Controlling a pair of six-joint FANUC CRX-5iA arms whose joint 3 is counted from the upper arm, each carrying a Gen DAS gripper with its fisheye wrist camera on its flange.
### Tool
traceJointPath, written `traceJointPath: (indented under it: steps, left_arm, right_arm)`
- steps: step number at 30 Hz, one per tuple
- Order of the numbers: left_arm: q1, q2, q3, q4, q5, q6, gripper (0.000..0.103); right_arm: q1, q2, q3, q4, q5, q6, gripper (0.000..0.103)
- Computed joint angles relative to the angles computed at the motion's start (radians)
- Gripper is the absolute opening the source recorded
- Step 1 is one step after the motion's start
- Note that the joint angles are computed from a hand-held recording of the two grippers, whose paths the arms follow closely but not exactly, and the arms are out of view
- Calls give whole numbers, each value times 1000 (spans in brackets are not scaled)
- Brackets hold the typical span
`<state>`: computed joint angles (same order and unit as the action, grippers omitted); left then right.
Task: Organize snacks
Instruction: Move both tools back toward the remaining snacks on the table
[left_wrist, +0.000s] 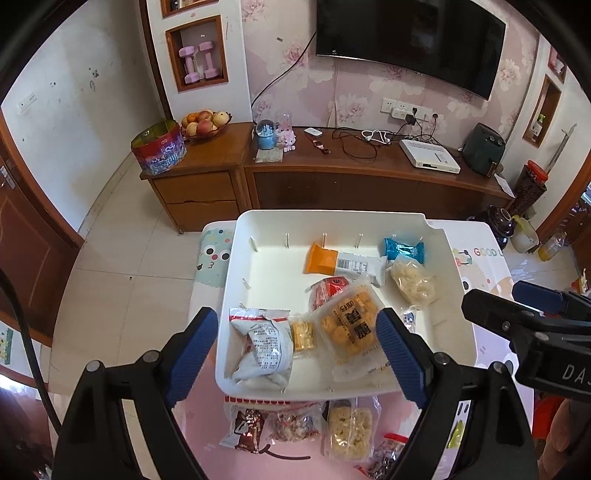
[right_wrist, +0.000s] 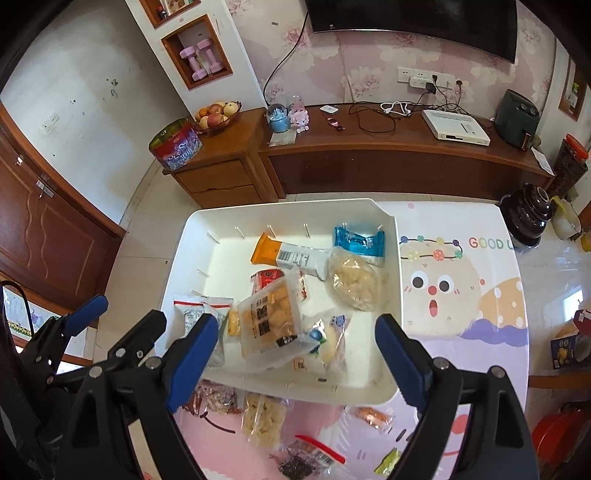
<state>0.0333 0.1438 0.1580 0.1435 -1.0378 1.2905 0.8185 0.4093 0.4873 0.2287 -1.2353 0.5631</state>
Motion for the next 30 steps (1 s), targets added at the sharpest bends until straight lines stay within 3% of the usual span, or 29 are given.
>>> traceJointPath:
  steps: [14, 22, 30]
  left_arm:
    - [47, -156, -150, 102, 0, -142, 87]
    - [35, -228, -231, 162, -4, -217, 87]
    - [-4, -261, -298, 182, -2, -260, 87]
  right_arm:
    - [109, -128, -161, 94, -9, -136, 88]
    - [167, -231, -301, 144, 6, -232, 83]
    - [200, -332, -448, 166, -36, -316, 81]
